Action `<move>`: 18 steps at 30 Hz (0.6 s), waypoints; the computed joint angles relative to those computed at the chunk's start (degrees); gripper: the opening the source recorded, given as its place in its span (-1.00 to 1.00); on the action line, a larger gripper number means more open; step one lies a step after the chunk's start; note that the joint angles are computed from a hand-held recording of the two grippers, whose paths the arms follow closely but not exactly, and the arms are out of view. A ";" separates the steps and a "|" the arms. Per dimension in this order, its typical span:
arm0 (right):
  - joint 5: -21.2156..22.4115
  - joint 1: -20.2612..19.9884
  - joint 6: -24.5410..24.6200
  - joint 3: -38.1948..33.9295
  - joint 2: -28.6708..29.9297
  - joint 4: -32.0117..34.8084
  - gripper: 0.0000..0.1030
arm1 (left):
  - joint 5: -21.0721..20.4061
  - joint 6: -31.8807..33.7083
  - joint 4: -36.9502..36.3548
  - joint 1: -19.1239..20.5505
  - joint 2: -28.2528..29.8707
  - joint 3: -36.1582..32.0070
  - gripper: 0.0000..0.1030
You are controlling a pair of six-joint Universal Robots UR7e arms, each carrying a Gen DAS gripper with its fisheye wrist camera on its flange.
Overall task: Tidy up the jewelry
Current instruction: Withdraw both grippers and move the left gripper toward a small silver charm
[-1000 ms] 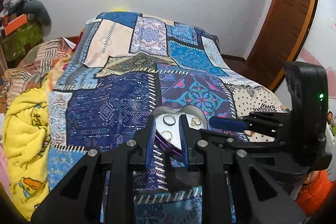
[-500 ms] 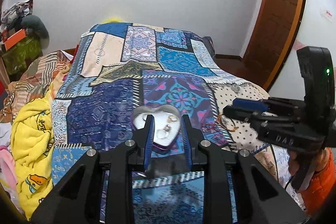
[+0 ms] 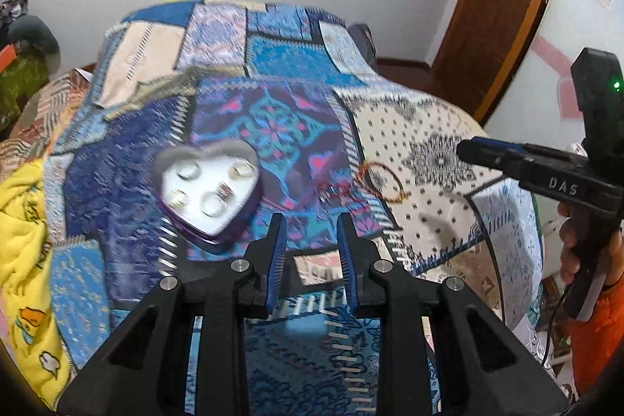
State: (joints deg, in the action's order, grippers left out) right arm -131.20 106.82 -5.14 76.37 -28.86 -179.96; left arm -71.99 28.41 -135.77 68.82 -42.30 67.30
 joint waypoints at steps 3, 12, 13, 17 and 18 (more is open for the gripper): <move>0.34 -0.93 1.20 0.98 -0.60 1.64 -0.43 | 0.65 -0.30 2.35 0.16 1.61 -1.09 -0.50; 4.73 -3.32 1.95 0.94 -0.25 5.81 -0.10 | 2.49 -0.85 7.06 0.91 6.48 -5.79 -0.50; 4.78 -3.46 1.80 0.28 0.11 6.53 -0.10 | 2.49 -1.00 7.58 1.01 6.89 -6.39 -0.50; 4.91 -3.97 0.85 -2.50 1.68 9.44 -0.10 | 1.47 -1.89 8.60 1.49 8.29 -8.37 -0.50; 4.72 -4.00 0.43 -3.27 2.10 10.22 -0.10 | 1.17 -2.10 8.59 1.55 8.61 -8.79 -0.50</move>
State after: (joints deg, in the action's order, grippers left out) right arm -126.47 102.81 -4.72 73.10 -26.76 -169.74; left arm -70.82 26.31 -127.17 70.38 -33.69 58.50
